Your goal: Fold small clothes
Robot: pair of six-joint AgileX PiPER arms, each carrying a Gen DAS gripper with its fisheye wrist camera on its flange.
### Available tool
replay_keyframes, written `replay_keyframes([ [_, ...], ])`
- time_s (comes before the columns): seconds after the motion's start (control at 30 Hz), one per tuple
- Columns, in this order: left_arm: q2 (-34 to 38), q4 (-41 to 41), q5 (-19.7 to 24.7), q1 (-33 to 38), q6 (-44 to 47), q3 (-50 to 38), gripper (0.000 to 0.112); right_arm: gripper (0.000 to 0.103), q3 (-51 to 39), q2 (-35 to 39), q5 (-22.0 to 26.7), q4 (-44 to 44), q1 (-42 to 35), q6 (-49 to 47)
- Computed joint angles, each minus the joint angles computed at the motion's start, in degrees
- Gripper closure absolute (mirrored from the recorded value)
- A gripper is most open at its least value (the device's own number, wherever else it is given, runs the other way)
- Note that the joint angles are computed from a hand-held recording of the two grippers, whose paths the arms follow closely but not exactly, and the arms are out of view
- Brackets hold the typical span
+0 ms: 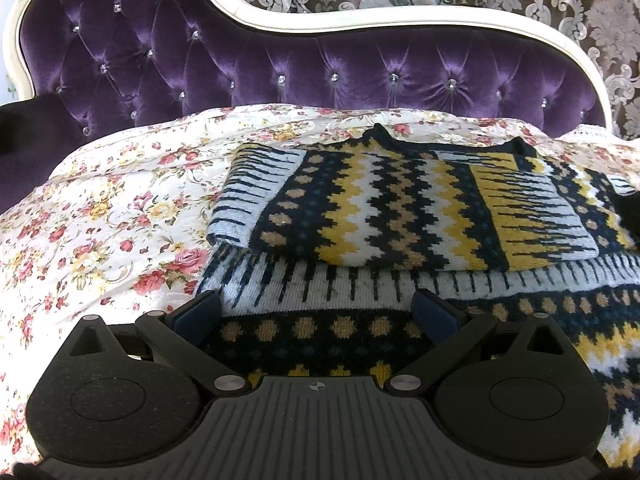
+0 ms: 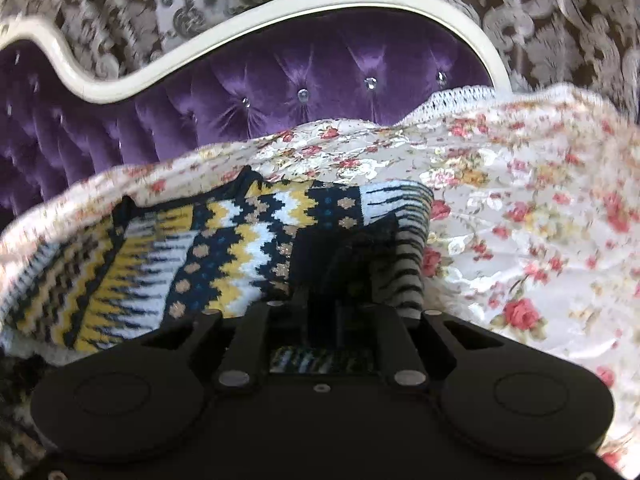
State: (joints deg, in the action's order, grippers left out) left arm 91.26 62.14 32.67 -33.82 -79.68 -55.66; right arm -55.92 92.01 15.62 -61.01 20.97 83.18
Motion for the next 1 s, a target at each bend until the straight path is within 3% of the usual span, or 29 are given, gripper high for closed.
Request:
replay_keyframes([
  [0.03,0.0,-0.7,-0.3,0.2,0.7,-0.2,0.009,0.058,-1.0,0.2,2.5,0.8,1.1,-2.2],
  [0.1,-0.2,-2.4,-0.8,0.7,3.0,-0.5,0.009,0.036,-2.3,0.5,7.7,0.6,3.3,-4.1],
  [0.2,-1.0,-7.4,-2.2,2.1,9.2,-0.9,0.01,0.032,-3.2,0.3,8.9,4.3,3.7,-9.4],
  [0.27,-1.1,-12.4,-2.6,3.3,15.4,-2.0,0.01,0.015,-4.8,0.4,10.8,9.9,3.8,-15.2],
  [0.3,-1.1,-14.6,-2.2,3.5,17.8,-2.7,0.01,0.001,-5.5,0.6,11.5,12.7,3.7,-18.0],
  [0.5,0.1,-14.6,-0.1,2.5,17.6,-3.9,0.009,0.001,-8.6,3.3,14.9,25.9,3.0,-29.8],
  [0.73,0.2,-14.1,0.0,2.4,16.4,-3.8,0.009,0.0,-8.2,3.4,14.7,26.5,3.1,-29.6],
  [1.0,-1.1,-18.7,-0.5,3.2,21.9,-3.7,0.01,0.0,-9.8,4.1,16.3,27.6,3.3,-30.5],
])
